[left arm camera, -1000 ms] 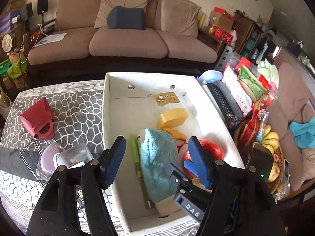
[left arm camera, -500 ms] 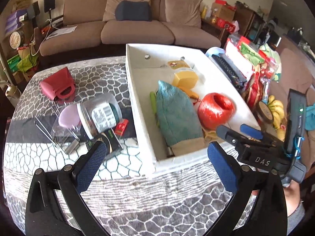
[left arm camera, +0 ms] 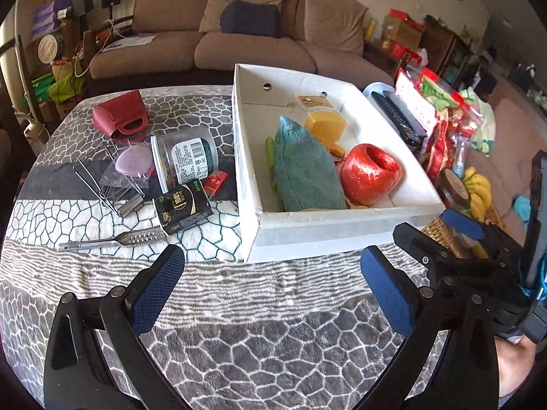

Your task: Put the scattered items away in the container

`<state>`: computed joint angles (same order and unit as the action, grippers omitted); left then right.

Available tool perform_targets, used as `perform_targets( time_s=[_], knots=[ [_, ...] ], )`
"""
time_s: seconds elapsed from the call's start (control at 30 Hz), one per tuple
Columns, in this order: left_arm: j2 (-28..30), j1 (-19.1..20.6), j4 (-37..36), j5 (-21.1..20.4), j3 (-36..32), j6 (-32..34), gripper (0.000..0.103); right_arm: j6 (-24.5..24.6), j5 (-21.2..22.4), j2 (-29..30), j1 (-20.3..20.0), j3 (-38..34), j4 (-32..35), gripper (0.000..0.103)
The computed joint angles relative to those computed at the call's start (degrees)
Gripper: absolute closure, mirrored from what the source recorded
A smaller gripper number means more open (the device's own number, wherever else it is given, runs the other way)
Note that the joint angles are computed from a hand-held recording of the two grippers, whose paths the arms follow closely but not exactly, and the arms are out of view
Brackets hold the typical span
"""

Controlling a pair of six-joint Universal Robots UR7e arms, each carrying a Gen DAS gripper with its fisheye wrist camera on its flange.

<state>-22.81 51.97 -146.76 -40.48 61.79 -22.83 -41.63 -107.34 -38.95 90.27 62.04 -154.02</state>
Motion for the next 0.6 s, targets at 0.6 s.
perform_targets(
  time_s=[0.6],
  knots=[
    [3.1,-0.4,-2.7,3.0,9.2,-8.0,0.0,-3.0,-0.5,-5.5,-6.7,16.2,-12.9,0.0]
  ],
)
